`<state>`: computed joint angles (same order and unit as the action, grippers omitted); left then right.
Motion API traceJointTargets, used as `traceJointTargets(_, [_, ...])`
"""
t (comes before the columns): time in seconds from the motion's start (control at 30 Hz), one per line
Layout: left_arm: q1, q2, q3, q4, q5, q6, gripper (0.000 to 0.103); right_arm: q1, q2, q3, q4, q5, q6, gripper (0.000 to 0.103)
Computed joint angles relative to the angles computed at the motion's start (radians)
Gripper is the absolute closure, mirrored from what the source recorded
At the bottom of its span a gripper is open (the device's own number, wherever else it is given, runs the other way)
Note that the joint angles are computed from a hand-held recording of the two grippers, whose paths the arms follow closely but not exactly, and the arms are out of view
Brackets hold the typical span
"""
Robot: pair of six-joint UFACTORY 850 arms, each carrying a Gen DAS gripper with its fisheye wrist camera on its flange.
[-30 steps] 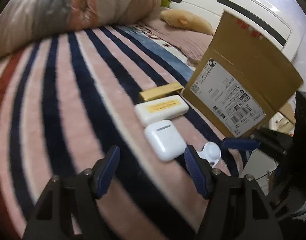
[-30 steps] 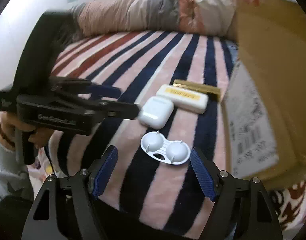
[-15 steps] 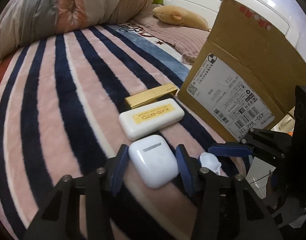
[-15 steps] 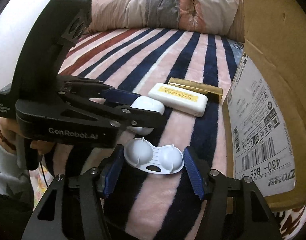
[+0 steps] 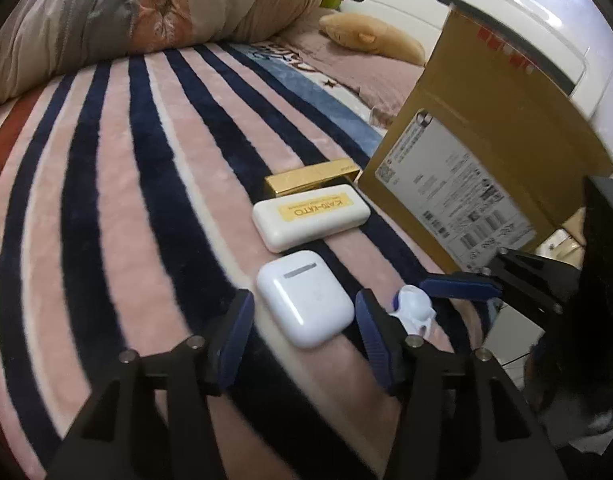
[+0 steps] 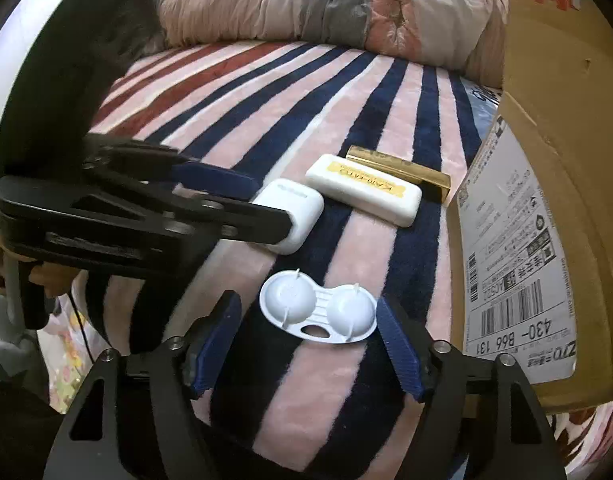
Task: Organize rigid objects
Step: 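Grasp the white earbuds case with the left tool while the right tool grasps the lens case, then carry the earbuds case and lens case into the box and open both tools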
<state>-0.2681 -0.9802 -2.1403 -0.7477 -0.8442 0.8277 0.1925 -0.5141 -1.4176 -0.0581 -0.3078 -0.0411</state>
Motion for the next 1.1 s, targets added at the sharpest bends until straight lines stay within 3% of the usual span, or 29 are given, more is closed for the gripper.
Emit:
traceJointTargets(0.27, [-0.022, 0.023, 0.051, 0.005, 0.096, 0.038, 0.054, -0.003, -0.001, 0.002, 0.021, 0.017, 0.008, 0.035])
traceJointTargets(0.47, [-0.001, 0.041, 0.066, 0.016, 0.077, 0.055, 0.054, -0.013, 0.005, 0.004, 0.119, 0.012, -0.082, 0.035])
traceJointTargets(0.53, [0.009, 0.051, 0.078, 0.014, 0.075, 0.057, 0.059, -0.018, 0.005, 0.004, 0.162, 0.014, -0.123, 0.035])
traceJointTargets(0.63, [0.025, 0.066, 0.1, -0.019, 0.066, 0.078, 0.063, -0.015, -0.003, -0.004, 0.092, 0.006, -0.059, 0.038])
traceJointTargets(0.77, [0.023, 0.077, 0.125, -0.018, 0.085, 0.064, 0.062, -0.01, -0.007, -0.01, 0.053, 0.004, -0.024, 0.038])
traceJointTargets(0.83, [0.021, 0.083, 0.135, -0.016, 0.086, 0.058, 0.054, -0.008, -0.003, -0.007, 0.034, 0.004, -0.012, 0.038])
traceJointTargets(1.0, [0.007, 0.118, 0.206, -0.045, 0.174, 0.054, 0.051, -0.008, 0.007, 0.002, 0.055, 0.001, -0.045, 0.036])
traceJointTargets(1.1, [-0.004, 0.137, 0.245, -0.028, 0.25, 0.041, 0.059, -0.01, 0.0, -0.008, 0.062, -0.005, -0.037, 0.037])
